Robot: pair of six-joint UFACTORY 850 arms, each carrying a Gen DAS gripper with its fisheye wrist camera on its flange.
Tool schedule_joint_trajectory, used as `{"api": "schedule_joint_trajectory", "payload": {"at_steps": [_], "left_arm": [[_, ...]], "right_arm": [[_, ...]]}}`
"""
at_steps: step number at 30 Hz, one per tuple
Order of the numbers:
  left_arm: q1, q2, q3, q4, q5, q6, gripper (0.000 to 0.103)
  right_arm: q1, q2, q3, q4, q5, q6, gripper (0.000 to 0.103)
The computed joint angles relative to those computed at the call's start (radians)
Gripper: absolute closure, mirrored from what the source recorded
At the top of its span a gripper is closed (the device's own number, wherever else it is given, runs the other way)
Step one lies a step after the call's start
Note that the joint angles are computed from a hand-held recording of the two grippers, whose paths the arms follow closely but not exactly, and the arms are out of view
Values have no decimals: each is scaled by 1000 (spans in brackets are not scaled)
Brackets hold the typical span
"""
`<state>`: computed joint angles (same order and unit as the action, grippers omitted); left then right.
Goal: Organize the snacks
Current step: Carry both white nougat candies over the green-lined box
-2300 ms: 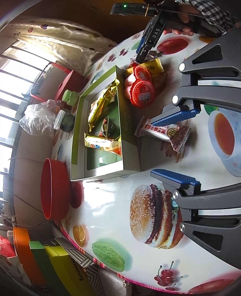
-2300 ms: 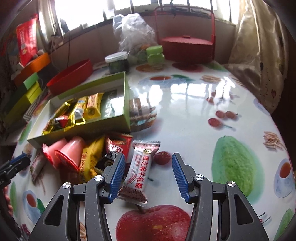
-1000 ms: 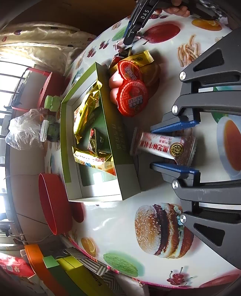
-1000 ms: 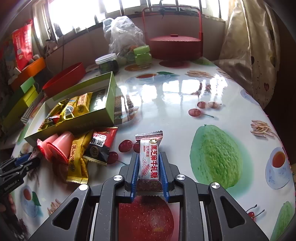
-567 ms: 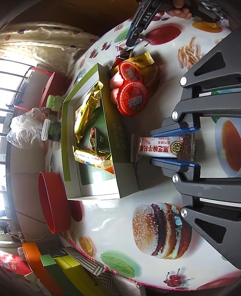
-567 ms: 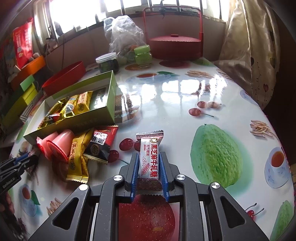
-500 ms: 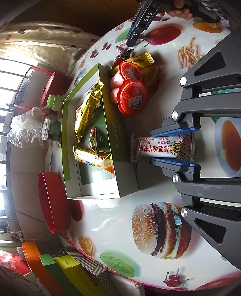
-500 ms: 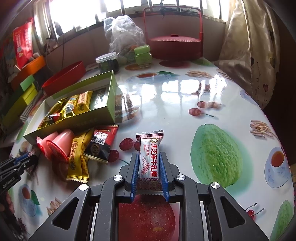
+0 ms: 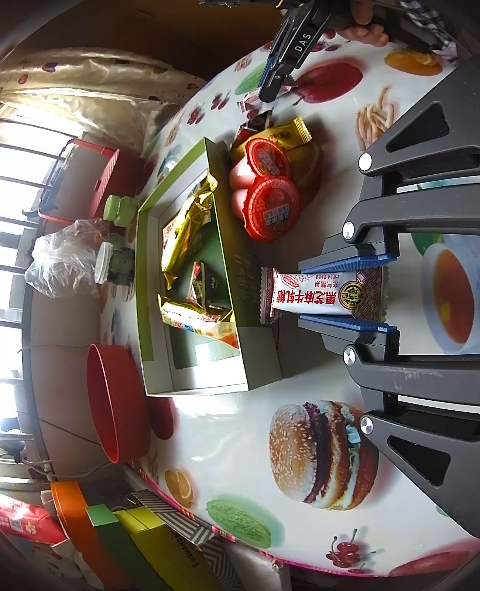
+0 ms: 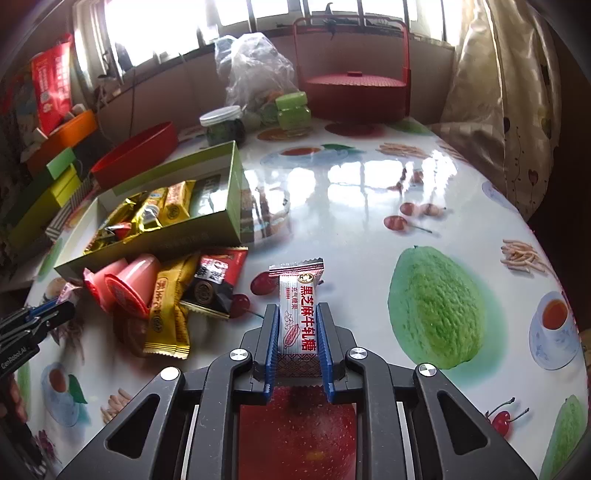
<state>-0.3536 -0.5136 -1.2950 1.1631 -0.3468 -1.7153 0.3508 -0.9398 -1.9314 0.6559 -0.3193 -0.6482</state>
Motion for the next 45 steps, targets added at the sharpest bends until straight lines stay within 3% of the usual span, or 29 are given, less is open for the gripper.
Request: {"api": "schedule_joint_trajectory", "payload": {"at_steps": [10, 24, 45], "left_arm": [[-13, 32, 19, 93, -1, -81, 80], [-14, 57, 20, 179, -6, -138, 80], [32, 38, -25, 203, 41, -170, 80]], "right_arm": [[4, 30, 32, 22, 31, -35, 85], [16, 63, 37, 176, 42, -211, 85], [52, -56, -205, 76, -64, -116, 85]]}}
